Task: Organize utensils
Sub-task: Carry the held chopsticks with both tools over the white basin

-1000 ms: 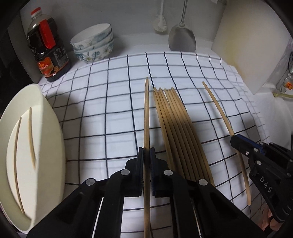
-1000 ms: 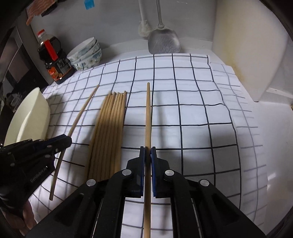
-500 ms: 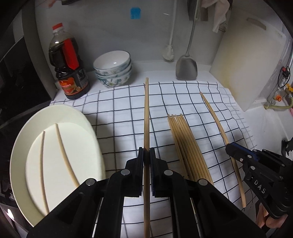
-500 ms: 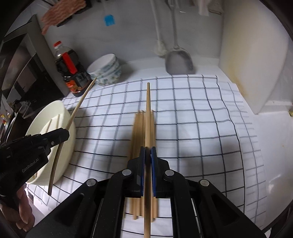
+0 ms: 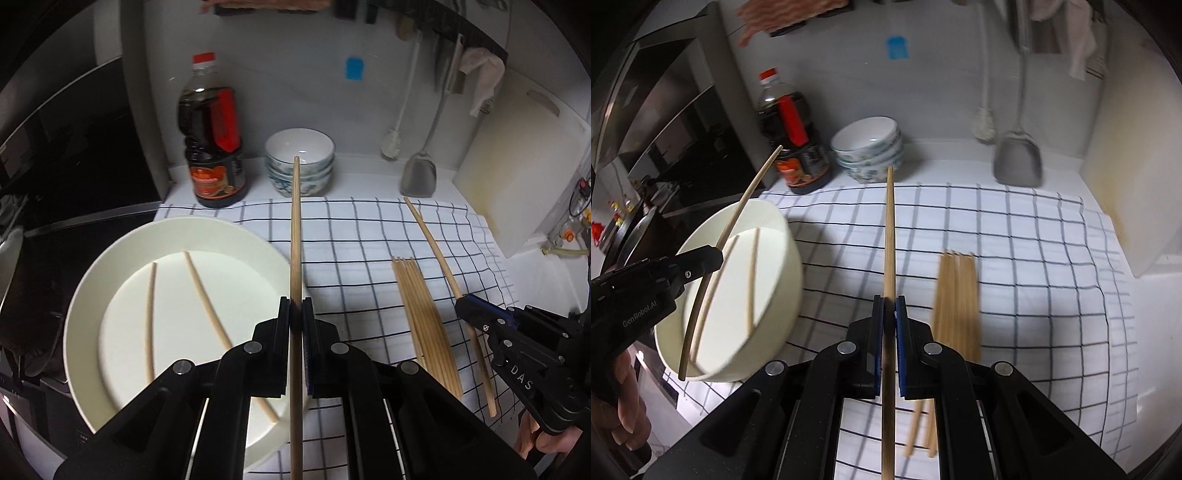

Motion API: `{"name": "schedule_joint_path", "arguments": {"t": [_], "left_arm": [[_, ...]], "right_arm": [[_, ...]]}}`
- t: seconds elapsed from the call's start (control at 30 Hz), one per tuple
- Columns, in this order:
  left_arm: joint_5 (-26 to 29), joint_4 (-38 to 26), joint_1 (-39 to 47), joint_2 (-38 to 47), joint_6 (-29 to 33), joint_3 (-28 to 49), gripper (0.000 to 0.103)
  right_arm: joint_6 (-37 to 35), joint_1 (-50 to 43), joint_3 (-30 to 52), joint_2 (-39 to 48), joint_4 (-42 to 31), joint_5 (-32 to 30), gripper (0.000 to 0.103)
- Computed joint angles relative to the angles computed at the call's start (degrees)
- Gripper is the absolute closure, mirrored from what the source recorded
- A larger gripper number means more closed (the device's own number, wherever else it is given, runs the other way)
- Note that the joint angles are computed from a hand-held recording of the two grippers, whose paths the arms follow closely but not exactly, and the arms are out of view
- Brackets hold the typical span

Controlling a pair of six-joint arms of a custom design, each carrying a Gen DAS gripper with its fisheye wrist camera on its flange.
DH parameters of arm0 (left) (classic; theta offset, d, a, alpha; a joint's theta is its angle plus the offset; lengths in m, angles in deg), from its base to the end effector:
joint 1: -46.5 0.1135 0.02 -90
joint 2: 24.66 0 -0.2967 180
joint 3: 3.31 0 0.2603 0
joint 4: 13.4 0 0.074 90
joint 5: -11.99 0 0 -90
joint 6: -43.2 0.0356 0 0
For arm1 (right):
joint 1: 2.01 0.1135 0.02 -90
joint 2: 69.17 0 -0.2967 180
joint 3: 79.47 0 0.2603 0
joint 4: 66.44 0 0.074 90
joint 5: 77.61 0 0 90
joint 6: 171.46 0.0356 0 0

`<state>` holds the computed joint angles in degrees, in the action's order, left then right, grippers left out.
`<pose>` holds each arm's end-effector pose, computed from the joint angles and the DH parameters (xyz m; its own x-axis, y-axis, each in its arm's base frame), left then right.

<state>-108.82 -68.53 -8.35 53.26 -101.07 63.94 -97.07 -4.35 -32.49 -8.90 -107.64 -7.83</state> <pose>0.1626 -0.1993 0.2600 -0.7786 -0.1052 -0.6186 -0.0868 0.9944 -0.0599 0.1889 0.0046 0.2239 -0.7397 -0.2225 -0.6351 -0.3751 0.9198 0.1147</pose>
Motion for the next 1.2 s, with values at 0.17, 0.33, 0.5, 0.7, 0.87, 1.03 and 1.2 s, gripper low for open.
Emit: {"name": "schedule_joint_path", "arguments": {"t": [0.17,0.33,0.5,0.7,0.87,1.03,1.2], "left_arm": [[-0.87,-3.42,1.33,-5.38,-2.22,-3.17,0.096],[-1.8,-7.81,2.73,-10.87,-5.0,-6.34,0.096],[-2.27,-11.45,4.99,-16.18,-6.63,-9.36,0.096],[0.09,-11.46,10.57,-22.04,-4.25,-14.65,0.096],[3.17,-8.43,16.56,-25.02,1.68,-18.2,0.096],[7.64,-3.33,22.16,-25.06,7.96,-21.11,0.096],[10.55,0.47,25.75,-23.66,11.62,-23.08,0.096]], "right_arm": [[4.2,8.99,0.67,-1.16,0.38,3.67,0.097],[8.69,17.57,1.25,-0.5,1.37,6.66,0.097],[12.99,26.57,2.14,2.75,3.62,9.93,0.097],[17.46,35.1,3.23,8.58,7.22,11.86,0.097],[20.68,40.94,5.62,14.56,9.93,13.15,0.097],[23.33,43.05,8.7,21.25,11.1,12.78,0.097],[25.77,43.78,10.55,25.52,12.01,13.55,0.097]]}}
